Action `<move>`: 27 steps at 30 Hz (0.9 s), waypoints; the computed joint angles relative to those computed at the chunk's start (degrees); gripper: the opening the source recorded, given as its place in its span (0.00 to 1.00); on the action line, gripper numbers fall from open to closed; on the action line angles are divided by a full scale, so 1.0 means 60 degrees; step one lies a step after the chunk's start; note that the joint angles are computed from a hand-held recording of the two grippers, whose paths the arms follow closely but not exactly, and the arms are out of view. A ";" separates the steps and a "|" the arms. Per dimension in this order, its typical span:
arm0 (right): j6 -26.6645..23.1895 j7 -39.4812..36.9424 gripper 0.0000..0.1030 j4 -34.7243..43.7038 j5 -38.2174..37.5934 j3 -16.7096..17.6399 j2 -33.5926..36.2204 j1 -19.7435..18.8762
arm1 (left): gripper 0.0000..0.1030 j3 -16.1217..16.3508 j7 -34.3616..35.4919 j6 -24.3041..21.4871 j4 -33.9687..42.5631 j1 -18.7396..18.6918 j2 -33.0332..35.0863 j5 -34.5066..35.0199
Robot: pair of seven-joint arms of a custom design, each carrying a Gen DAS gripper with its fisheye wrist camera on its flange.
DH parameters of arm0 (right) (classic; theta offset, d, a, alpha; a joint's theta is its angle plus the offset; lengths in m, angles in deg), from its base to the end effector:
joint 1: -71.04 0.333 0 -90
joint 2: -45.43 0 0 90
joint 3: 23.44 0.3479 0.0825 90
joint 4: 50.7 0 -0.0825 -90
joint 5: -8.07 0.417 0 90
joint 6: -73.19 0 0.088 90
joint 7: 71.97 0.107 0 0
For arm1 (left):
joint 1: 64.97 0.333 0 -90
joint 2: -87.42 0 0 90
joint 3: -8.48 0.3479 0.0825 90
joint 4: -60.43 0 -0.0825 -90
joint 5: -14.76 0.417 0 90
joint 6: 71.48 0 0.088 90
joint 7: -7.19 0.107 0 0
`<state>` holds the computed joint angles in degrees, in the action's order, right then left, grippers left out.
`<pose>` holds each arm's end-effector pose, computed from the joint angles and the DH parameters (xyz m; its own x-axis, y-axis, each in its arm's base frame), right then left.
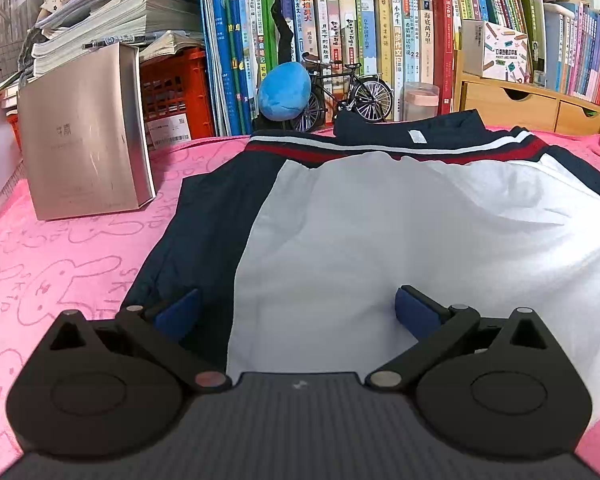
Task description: Fold clothes
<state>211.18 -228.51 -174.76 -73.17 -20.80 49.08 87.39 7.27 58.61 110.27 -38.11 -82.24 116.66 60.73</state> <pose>0.5635 0.1872 0.3998 -0.5475 -0.8366 -0.0197 -0.4403 0.3080 -0.8433 0.6852 -0.2954 0.3930 -0.4012 -0.9125 -0.0799 -0.5208 0.2990 -0.7996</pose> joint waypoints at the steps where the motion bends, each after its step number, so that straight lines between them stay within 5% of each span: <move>1: 0.0196 0.0252 1.00 0.0105 -0.0644 0.0050 -0.0016 0.0075 | 1.00 -0.0022 0.0016 -0.0007 -0.0004 0.0015 -0.0002 -0.0011; 5: 0.2245 -0.0209 1.00 0.1652 -0.2366 0.0059 0.0913 0.0143 | 1.00 -0.0135 0.0087 -0.0010 -0.0019 0.0106 -0.0001 -0.0090; 7: 0.3157 -0.1729 1.00 0.3088 -0.1711 0.0020 0.2088 0.0227 | 1.00 -0.0220 0.0144 0.0007 -0.0030 0.0183 0.0006 -0.0155; 10: 0.2863 -0.5150 1.00 0.4620 0.0959 0.0144 0.3484 0.0283 | 1.00 -0.0351 0.0249 0.0000 -0.0026 0.0290 0.0025 -0.0271; 12: 0.2171 -0.5741 1.00 0.5028 0.1660 -0.0022 0.3850 0.0438 | 1.00 -0.0369 0.0292 0.0015 -0.0031 0.0306 0.0031 -0.0319; 18: 0.3934 -0.3924 1.00 0.3853 0.2922 -0.0966 0.3319 0.0001 | 1.00 -0.0536 0.0596 0.0121 -0.0064 0.0436 0.0059 -0.0478; 21: 0.3078 -0.2679 1.00 0.3690 0.2460 -0.1598 0.3177 0.0649 | 1.00 -0.0077 0.0265 0.0132 -0.0194 0.0082 -0.0091 -0.0487; 24: 0.2568 -0.2485 1.00 0.3687 0.2323 -0.1571 0.3179 0.0720 | 1.00 0.0685 -0.0679 0.0416 -0.0293 -0.0491 -0.0490 0.0224; 27: 0.2530 -0.3138 1.00 0.3868 0.2485 -0.1407 0.3339 0.0641 | 1.00 -0.0762 0.0675 0.0939 0.0312 0.0516 -0.0224 -0.0425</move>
<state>226.35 -247.33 -151.55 -58.26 -29.25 69.11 91.24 2.69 62.66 115.90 -36.24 -79.14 115.31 58.18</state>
